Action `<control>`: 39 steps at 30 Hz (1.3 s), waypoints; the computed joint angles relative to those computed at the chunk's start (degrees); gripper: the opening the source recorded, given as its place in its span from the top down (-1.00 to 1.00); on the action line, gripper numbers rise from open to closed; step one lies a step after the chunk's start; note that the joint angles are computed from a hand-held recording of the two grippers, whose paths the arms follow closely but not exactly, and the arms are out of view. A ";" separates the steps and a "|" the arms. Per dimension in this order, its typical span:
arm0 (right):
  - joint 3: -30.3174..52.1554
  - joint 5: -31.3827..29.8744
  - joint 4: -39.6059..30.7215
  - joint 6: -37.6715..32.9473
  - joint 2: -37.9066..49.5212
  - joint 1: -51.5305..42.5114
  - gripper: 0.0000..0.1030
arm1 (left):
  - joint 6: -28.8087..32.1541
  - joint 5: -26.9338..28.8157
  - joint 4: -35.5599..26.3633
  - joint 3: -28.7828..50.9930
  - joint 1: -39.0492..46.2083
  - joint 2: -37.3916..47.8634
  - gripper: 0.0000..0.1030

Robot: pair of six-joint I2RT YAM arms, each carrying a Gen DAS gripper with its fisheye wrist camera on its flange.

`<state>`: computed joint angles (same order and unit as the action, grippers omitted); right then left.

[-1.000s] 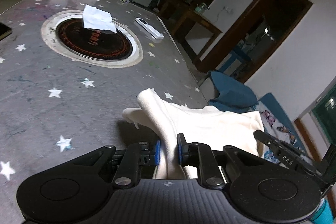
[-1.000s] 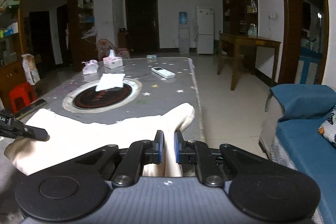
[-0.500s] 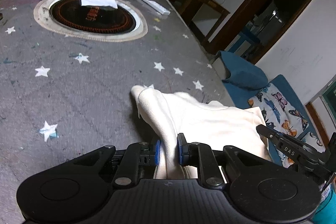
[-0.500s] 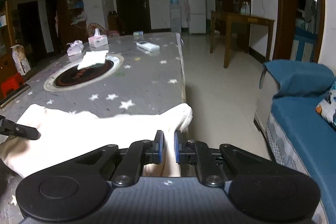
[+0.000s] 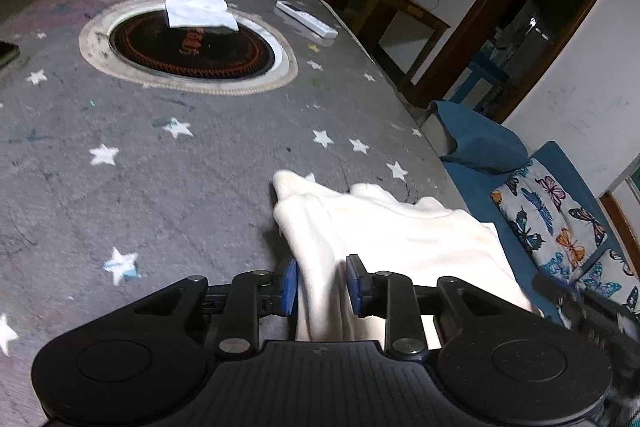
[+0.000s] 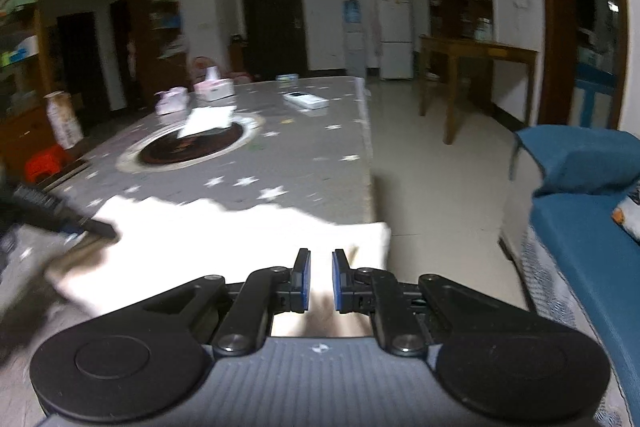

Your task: Fold clothes

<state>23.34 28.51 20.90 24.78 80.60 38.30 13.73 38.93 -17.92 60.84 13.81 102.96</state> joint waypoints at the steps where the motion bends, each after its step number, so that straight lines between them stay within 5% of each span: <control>1: -0.29 0.14 0.33 0.12 0.34 0.84 0.81 | -0.07 0.03 0.11 0.15 0.22 -0.06 0.42; 8: -1.47 -1.37 -0.11 3.56 1.97 0.33 0.83 | 0.82 2.08 -0.77 0.73 2.00 -1.33 0.45; 14: 2.12 -2.67 0.98 -0.23 2.64 -0.68 0.83 | 3.34 4.76 -1.94 -1.05 0.72 -3.35 0.47; 26: 6.01 -7.73 2.47 1.25 10.47 -4.19 0.85 | 3.88 2.84 -0.94 -1.16 -2.55 -0.04 0.48; 39: 18.91 -14.58 -1.79 -3.59 19.26 -9.47 0.82 | -2.96 -0.58 0.11 10.13 -8.16 8.37 0.48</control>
